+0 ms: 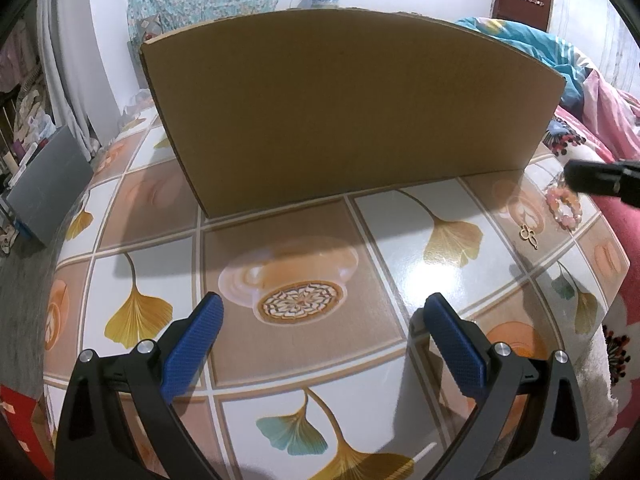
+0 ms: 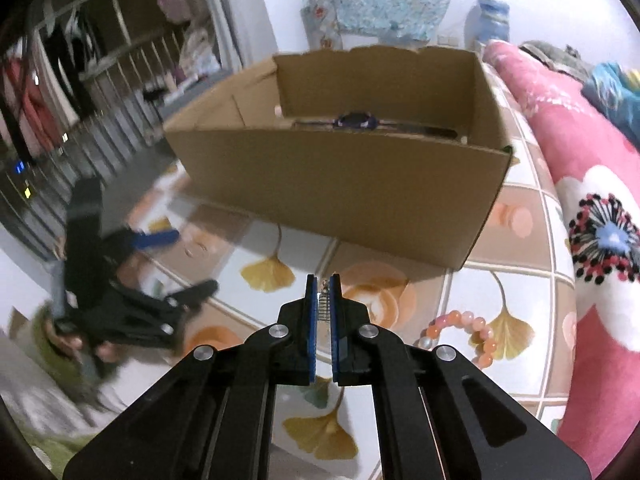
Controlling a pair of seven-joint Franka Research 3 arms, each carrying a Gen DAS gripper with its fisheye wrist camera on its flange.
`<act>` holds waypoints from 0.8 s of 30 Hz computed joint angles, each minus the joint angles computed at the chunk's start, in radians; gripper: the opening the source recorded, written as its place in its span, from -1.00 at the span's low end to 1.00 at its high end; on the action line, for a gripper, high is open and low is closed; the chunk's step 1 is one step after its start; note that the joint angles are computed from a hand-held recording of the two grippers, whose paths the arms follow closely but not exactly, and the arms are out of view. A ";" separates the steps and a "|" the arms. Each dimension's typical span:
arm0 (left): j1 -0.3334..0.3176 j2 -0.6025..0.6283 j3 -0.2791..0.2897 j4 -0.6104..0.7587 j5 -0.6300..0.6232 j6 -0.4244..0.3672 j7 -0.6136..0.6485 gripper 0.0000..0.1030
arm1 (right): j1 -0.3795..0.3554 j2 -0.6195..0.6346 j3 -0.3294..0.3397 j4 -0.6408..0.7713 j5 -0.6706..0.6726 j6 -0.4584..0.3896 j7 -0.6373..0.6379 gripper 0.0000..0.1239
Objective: Organize jewelry
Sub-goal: 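Close the left tool on a small gold flower charm while the right tool holds its charm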
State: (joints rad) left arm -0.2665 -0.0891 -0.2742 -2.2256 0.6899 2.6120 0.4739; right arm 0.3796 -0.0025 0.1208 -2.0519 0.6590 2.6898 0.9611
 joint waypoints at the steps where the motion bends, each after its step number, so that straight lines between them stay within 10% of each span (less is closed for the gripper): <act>1: 0.000 -0.004 -0.001 -0.004 0.005 0.002 -0.005 0.92 | -0.001 0.001 -0.001 0.002 0.021 -0.002 -0.003 -0.94; 6: -0.006 -0.001 0.001 0.014 -0.051 -0.026 0.031 0.91 | 0.002 -0.001 0.002 -0.016 0.084 0.019 -0.018 -0.94; 11: -0.002 -0.018 0.004 -0.002 -0.007 0.148 0.041 0.90 | -0.003 -0.029 -0.010 -0.057 0.150 0.018 -0.066 -0.94; 17: -0.044 0.087 0.003 0.094 -0.197 0.241 0.400 0.46 | -0.005 -0.065 -0.029 -0.108 0.256 0.023 -0.142 -0.94; 24: -0.049 0.216 -0.037 0.243 -0.554 0.161 0.867 -0.12 | -0.013 -0.067 -0.051 -0.121 0.400 0.004 -0.263 -0.94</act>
State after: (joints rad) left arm -0.3156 0.1269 -0.3114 -1.9823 0.1359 2.7730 1.3407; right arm 0.3665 -0.0699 0.0703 -2.1728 1.0595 2.6934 0.6985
